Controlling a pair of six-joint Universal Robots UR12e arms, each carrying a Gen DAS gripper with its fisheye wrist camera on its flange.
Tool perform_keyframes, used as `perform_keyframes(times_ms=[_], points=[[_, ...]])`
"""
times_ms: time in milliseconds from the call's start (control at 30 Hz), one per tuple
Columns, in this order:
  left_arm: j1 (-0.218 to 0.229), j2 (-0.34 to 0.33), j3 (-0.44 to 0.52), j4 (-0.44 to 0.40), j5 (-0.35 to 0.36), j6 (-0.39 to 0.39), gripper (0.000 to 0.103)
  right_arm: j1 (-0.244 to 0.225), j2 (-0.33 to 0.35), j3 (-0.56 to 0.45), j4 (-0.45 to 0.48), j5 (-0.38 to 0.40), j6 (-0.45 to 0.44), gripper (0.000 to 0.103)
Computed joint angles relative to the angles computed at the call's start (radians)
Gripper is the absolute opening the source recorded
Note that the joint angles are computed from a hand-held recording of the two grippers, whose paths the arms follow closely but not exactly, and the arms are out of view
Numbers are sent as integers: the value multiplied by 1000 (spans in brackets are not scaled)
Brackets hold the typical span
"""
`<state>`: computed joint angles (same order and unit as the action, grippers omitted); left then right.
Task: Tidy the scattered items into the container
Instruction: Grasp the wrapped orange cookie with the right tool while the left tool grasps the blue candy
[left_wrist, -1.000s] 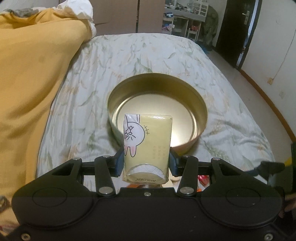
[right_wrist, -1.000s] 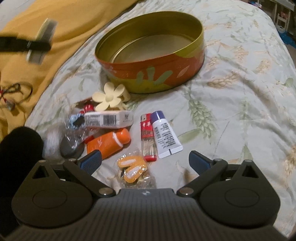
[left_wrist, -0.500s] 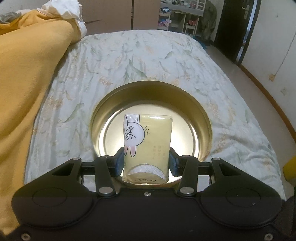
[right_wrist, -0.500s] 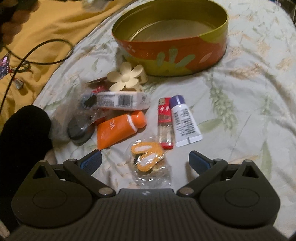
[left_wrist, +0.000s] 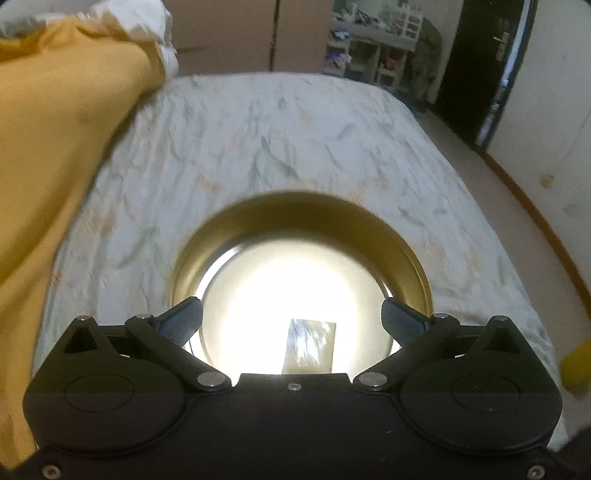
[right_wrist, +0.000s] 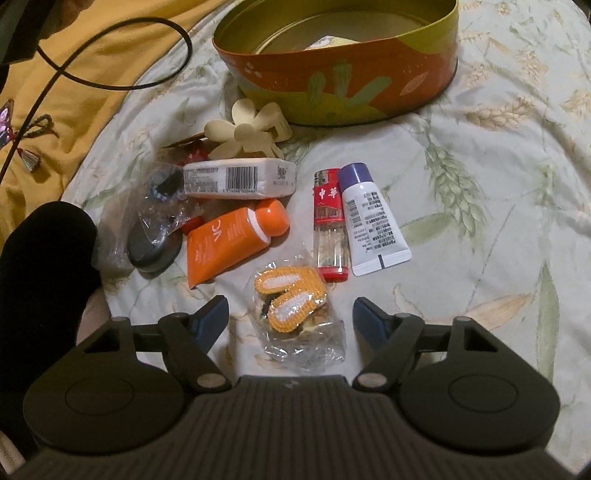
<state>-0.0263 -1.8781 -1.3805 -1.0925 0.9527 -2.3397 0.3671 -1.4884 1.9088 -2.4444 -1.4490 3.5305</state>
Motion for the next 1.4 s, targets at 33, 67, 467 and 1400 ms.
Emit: perform_keyframes(times_ms=[33,67,467,1400], points=[[8,1,2,-27,-5,30,103,0,1,-1,1,-1,-1,82],[16,3,0,-39,-5,57,103,1,2,-2,1,-4,-3,82],[112,59,-74,-273,24,390,102,13,6,-13,15,-33,-26,76],[153,134,-261,-211,77,508,84,4,-31,33,-102,-56,120,34]])
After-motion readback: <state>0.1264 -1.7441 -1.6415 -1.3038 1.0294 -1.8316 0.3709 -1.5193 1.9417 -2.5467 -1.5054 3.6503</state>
